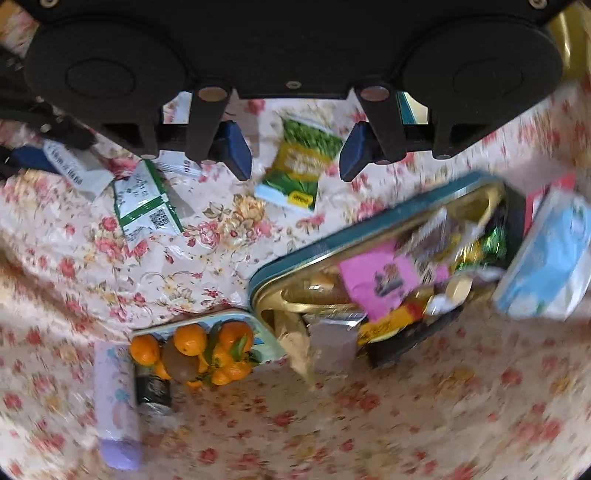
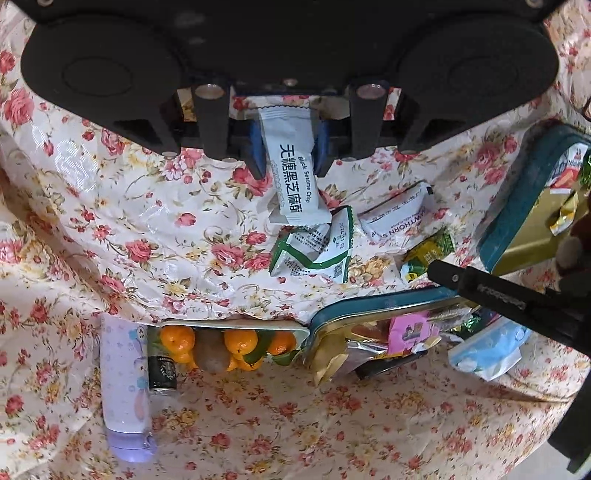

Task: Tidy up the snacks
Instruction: 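Close the left tool on the green garlic pea packet while the right tool lifts its packet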

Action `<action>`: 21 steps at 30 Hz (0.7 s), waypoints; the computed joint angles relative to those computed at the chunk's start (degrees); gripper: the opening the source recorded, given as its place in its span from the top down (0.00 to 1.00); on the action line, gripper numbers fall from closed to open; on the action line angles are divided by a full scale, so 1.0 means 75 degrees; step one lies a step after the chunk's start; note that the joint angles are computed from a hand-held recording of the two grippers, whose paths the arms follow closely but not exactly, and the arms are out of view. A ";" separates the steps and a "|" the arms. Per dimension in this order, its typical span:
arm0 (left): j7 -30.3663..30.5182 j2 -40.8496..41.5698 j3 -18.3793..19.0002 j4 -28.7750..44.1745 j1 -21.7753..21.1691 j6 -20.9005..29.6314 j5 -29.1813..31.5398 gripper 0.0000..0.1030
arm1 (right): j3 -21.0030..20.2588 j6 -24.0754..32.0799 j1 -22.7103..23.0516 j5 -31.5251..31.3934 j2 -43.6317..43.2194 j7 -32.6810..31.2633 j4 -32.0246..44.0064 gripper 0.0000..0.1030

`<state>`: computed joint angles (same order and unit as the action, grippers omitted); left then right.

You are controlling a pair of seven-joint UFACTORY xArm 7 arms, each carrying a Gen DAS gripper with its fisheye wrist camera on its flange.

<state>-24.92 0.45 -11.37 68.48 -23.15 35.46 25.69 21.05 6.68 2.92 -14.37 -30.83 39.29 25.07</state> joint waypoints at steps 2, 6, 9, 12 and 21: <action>0.0351 0.0124 0.0021 0.0092 0.0016 -0.0056 -0.0066 0.44 | 0.0080 -0.0102 -0.0080 -0.0040 -0.0032 0.0058 -0.0056 0.70; 0.1545 0.0412 0.0077 0.0356 0.0094 0.0069 -0.1057 0.44 | 0.0078 -0.0170 -0.0091 -0.0036 -0.0017 0.0044 -0.0075 0.70; 0.2069 0.0618 0.0127 0.0550 0.0093 0.0386 -0.1374 0.44 | -0.0028 -0.0192 0.0016 0.0044 -0.0026 0.0006 -0.0112 0.70; 0.1978 0.0871 0.0206 0.0780 0.0015 0.0749 -0.1149 0.43 | -0.0055 -0.0239 0.0044 0.0109 -0.0040 -0.0013 -0.0143 0.70; 0.2000 0.1016 0.0295 0.0798 -0.0004 0.0396 -0.1340 0.40 | 0.0281 -0.0311 -0.0236 0.0090 -0.0095 0.0200 -0.0163 0.70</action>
